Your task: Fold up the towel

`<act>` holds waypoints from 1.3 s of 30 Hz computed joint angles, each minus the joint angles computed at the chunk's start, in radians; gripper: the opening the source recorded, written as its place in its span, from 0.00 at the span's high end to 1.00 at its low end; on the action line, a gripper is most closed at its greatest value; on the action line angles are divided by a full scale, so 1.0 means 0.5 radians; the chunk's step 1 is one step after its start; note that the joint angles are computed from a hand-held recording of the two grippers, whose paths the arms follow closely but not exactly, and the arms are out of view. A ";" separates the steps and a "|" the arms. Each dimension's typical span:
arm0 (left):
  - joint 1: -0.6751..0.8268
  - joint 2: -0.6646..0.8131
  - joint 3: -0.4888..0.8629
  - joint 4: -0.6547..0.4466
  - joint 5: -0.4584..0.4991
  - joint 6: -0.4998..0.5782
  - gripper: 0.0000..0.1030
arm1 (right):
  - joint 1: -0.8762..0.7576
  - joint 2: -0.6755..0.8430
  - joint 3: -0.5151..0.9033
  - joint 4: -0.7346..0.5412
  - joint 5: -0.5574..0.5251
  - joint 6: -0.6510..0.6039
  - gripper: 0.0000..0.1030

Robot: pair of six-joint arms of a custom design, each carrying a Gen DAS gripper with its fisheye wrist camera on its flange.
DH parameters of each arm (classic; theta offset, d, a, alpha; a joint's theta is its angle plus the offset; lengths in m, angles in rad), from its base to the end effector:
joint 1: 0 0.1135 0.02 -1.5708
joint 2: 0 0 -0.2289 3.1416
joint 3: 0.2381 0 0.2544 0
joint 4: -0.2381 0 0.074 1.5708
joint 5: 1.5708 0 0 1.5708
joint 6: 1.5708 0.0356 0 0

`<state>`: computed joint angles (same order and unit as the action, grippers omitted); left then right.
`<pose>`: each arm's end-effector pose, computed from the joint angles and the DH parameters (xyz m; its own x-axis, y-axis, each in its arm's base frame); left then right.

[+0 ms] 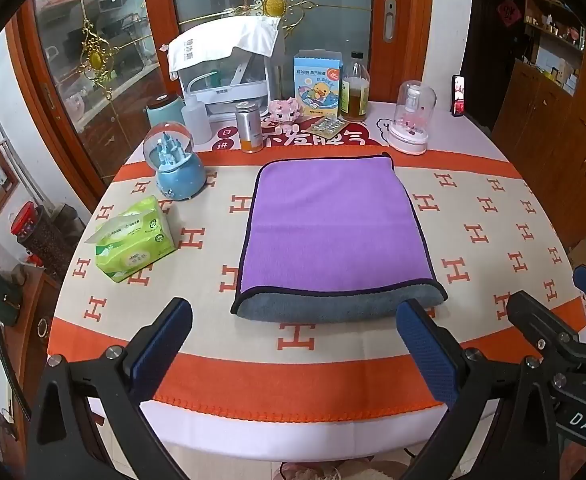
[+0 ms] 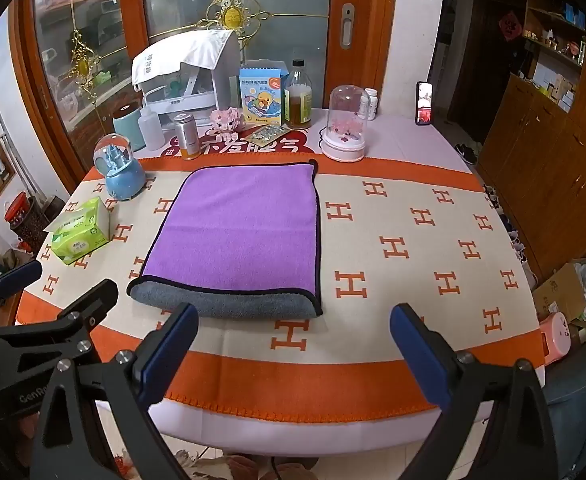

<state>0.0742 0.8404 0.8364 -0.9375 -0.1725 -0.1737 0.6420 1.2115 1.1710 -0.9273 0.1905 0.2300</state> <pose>0.1780 0.0194 0.2548 -0.7641 -0.2275 -0.6037 -0.3105 0.9499 0.0350 0.2049 0.1448 0.2880 -0.7567 -0.2863 -0.5877 -0.3383 0.9408 -0.0226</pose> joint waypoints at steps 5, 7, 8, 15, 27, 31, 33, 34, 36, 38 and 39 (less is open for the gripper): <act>0.003 0.003 0.002 -0.005 0.007 0.001 0.01 | 0.017 0.001 -0.002 -0.003 0.017 0.010 0.06; 0.009 0.010 0.007 -0.011 0.017 0.005 0.01 | 0.023 0.004 0.002 -0.011 0.023 0.018 0.06; 0.076 0.001 0.017 -0.028 0.062 0.056 0.01 | 0.025 0.003 0.002 -0.013 0.023 0.019 0.06; 0.137 -0.023 0.015 -0.048 0.101 0.105 0.01 | 0.030 0.031 0.043 -0.037 0.023 0.025 0.06; 0.093 -0.065 -0.036 -0.063 0.072 0.077 0.01 | 0.066 0.010 0.025 -0.074 0.048 0.057 0.06; 0.079 -0.053 -0.028 -0.060 0.060 0.064 0.01 | 0.064 0.003 0.015 -0.069 0.047 0.054 0.06; 0.077 -0.059 -0.036 -0.057 0.059 0.066 0.01 | 0.067 0.003 0.016 -0.072 0.052 0.054 0.06; 0.078 -0.057 -0.033 -0.058 0.059 0.066 0.01 | 0.066 0.000 0.013 -0.071 0.051 0.054 0.06; 0.078 -0.055 -0.034 -0.059 0.060 0.066 0.01 | 0.067 0.002 0.016 -0.073 0.052 0.053 0.06; 0.076 -0.054 -0.029 -0.062 0.058 0.062 0.01 | 0.067 0.002 0.016 -0.074 0.051 0.053 0.06; 0.074 -0.054 -0.030 -0.062 0.056 0.061 0.01 | 0.068 0.002 0.016 -0.074 0.053 0.054 0.06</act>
<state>0.1113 0.8133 0.8211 -0.9686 -0.1445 -0.1432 0.6760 1.2125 1.1791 -0.9644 0.2168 0.2568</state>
